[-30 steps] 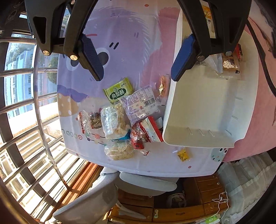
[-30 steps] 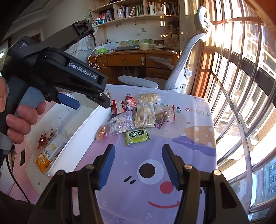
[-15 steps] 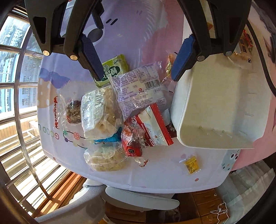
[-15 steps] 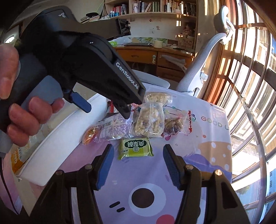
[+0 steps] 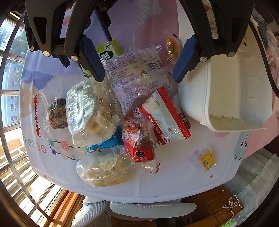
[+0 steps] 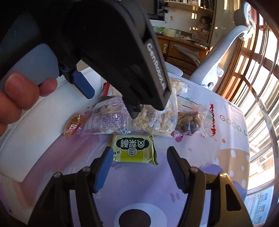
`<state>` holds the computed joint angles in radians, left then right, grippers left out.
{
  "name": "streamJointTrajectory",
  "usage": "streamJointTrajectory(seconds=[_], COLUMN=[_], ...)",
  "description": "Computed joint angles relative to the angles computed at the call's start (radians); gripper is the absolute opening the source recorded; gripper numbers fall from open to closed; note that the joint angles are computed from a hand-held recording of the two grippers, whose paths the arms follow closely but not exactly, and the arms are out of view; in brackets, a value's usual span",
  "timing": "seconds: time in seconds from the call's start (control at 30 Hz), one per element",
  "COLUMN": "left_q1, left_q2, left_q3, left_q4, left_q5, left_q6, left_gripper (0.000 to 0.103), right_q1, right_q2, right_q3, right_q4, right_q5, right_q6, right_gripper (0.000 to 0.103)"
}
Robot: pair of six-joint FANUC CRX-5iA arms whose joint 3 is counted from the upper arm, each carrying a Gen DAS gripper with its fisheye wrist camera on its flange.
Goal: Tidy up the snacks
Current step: 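Move both open tools back over the remaining snacks, then grasp the clear bread bag with the left tool while the right tool grasps the green cake pack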
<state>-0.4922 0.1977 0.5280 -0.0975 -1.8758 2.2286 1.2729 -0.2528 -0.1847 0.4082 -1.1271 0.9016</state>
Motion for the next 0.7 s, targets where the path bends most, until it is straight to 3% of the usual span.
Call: streamJointTrajectory(seconds=[0.43,0.57,0.67,0.7], left_q1=[-0.028,-0.024,-0.03,-0.027], left_q2=[0.089,0.095,0.106,0.105], left_q3=[0.089,0.092,0.111,0.108], left_q4=[-0.023,-0.014,-0.024,-0.013], left_q5=[-0.084,-0.088,-0.1,-0.093], left_q6=[-0.051,-0.05,-0.054,-0.054], left_gripper=[0.079,0.073,0.07,0.064], right_q1=[0.016,0.018,0.017,0.018], right_q2=[0.036,0.033,0.028,0.027], right_q3=[-0.002,-0.006,-0.006,-0.004], right_q4=[-0.008,-0.016,-0.029,-0.031], right_q5=[0.009,0.008,0.008,0.004], right_q6=[-0.01,-0.023,-0.017,-0.021], right_gripper=[0.065,0.064,0.058,0.056])
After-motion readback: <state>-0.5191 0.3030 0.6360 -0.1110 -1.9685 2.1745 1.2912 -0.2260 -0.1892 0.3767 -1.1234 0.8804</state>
